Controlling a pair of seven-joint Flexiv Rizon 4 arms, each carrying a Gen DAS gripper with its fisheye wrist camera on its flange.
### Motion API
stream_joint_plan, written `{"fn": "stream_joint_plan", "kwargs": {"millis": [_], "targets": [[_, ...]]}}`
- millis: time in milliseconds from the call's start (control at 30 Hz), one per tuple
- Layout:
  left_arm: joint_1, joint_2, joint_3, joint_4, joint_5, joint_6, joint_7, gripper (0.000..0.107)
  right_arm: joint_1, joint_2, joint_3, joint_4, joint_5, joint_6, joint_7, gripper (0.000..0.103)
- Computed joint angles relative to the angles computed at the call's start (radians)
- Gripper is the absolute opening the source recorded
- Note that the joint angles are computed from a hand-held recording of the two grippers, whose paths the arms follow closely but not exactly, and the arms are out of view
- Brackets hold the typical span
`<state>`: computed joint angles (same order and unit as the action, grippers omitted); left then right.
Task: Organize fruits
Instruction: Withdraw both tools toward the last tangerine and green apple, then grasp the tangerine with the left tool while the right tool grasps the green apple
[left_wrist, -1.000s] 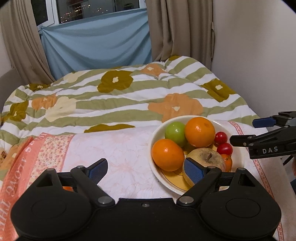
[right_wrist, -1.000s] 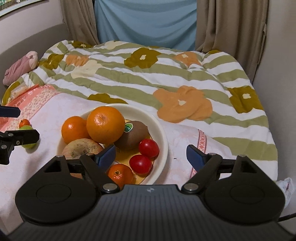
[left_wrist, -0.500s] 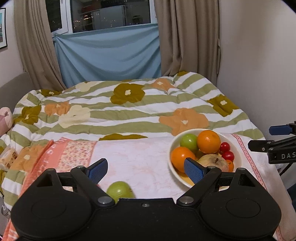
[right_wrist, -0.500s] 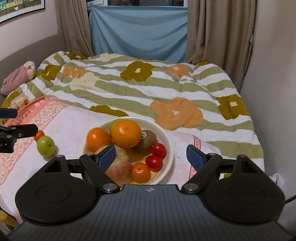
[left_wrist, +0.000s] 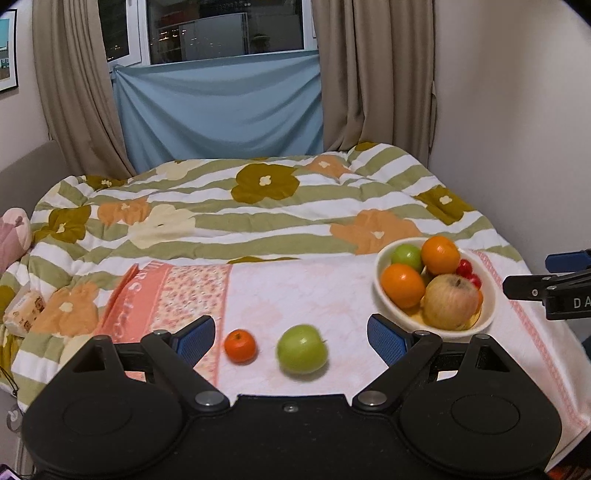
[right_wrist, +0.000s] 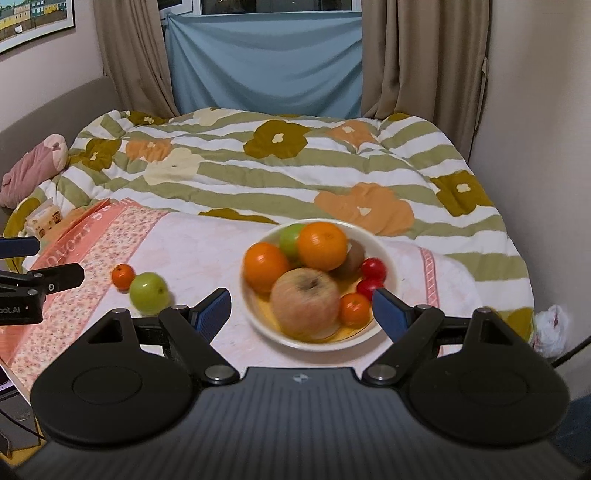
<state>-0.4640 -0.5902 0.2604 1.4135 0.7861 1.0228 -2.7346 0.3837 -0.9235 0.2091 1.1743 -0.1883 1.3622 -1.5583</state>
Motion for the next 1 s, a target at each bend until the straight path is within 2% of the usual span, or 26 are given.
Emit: {"fn": "stream_joint_plan", "kwargs": {"millis": [233, 467, 533, 600, 667, 800, 900, 1000], "targets": [[0.031, 0.040, 0.007, 0.099, 0.028, 0.079, 0.015, 0.092, 0.104, 0.041, -0.115, 0.107, -0.028, 0.070, 0.164, 0.099], [0.091, 0.041, 0.018, 0.162, 0.012, 0.180, 0.094, 0.092, 0.175, 0.028, -0.163, 0.124, -0.091, 0.064, 0.303, 0.099], [0.105, 0.035, 0.028, 0.174, 0.007, 0.215, 0.118, 0.092, 0.192, 0.018, -0.173, 0.116, -0.106, 0.058, 0.339, 0.103], [0.131, 0.026, 0.027, 0.184, -0.013, 0.257, 0.165, 0.093, 0.220, 0.004, -0.205, 0.109, -0.118, 0.073, 0.394, 0.103], [0.145, 0.013, 0.037, 0.192, -0.034, 0.297, 0.208, 0.097, 0.248, -0.009, -0.241, 0.104, -0.133, 0.093, 0.449, 0.103], [0.169, -0.026, 0.053, 0.191, -0.076, 0.368, 0.305, 0.103, 0.255, -0.046, -0.234, 0.056, -0.158, 0.072, 0.499, 0.103], [0.216, -0.056, 0.026, 0.192, -0.129, 0.417, 0.401, 0.103, 0.261, -0.078, -0.232, 0.014, -0.174, 0.054, 0.525, 0.103], [0.296, -0.082, -0.044, 0.193, -0.191, 0.470, 0.521, 0.102, 0.281, -0.110, -0.254, -0.035, -0.192, 0.021, 0.565, 0.103]]}}
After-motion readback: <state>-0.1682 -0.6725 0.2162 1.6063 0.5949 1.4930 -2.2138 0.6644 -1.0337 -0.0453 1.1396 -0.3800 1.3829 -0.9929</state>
